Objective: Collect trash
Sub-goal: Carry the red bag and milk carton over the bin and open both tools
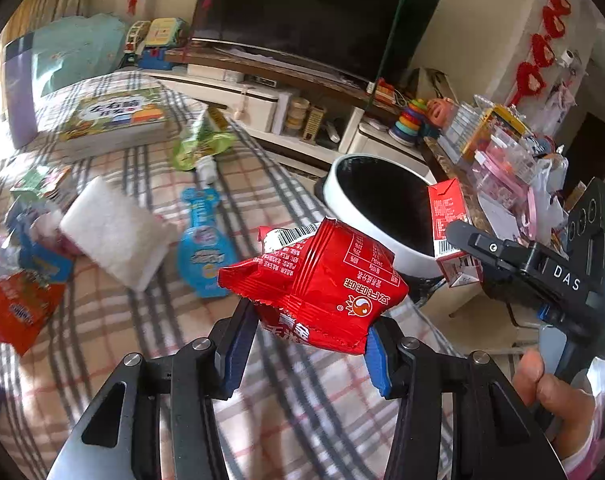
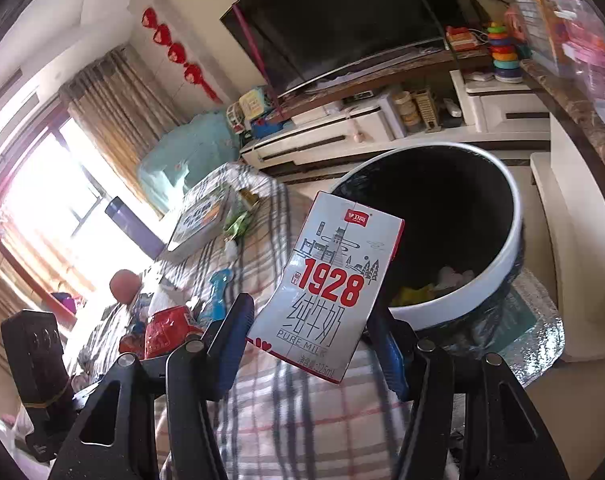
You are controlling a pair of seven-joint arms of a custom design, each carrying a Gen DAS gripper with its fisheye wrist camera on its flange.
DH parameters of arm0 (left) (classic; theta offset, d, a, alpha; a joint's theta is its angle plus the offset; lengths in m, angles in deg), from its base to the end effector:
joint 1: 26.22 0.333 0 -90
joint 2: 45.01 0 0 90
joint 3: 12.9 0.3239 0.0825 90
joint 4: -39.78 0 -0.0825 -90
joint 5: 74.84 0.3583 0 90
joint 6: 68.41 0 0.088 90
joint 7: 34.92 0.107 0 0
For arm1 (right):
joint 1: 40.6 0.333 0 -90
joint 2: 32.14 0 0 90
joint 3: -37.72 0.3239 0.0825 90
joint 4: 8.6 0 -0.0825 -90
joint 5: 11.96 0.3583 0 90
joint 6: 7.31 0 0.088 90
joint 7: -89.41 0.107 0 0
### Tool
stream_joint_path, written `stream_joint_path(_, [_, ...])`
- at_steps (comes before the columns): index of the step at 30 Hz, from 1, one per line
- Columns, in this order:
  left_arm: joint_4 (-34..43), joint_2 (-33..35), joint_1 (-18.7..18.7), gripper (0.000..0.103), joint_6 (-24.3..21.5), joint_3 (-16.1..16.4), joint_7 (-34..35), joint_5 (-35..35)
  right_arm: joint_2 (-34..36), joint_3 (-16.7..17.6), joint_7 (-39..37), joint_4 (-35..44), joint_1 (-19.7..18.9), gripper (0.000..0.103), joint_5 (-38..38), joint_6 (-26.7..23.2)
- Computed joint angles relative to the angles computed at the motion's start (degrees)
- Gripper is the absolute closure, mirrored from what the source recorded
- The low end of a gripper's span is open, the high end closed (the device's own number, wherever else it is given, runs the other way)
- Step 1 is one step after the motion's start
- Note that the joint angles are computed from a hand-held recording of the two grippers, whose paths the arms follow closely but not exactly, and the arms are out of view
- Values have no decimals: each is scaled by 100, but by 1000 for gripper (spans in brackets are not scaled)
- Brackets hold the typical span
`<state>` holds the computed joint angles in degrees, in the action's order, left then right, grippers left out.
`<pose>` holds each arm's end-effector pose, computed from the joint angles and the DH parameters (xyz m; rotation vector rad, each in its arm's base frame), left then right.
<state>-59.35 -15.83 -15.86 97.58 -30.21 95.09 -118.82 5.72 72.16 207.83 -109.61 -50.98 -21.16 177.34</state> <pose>0.6877 -0.0095 0.3810 -1.8540 1.9294 -1.0759 0.6636 0.2167 0.3763 -1.4049 1.6924 -0.0993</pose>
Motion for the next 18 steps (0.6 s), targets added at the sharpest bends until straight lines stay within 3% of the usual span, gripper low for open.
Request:
stream_joint_path(10, [651, 378, -392, 56, -175, 197, -528, 727, -73, -188, 86, -9, -76, 45, 3, 27])
stream_joint_path(18, [1436, 833, -649, 55, -384, 351, -1059, 1360, 12, -299, -149, 211, -87, 45, 96, -273])
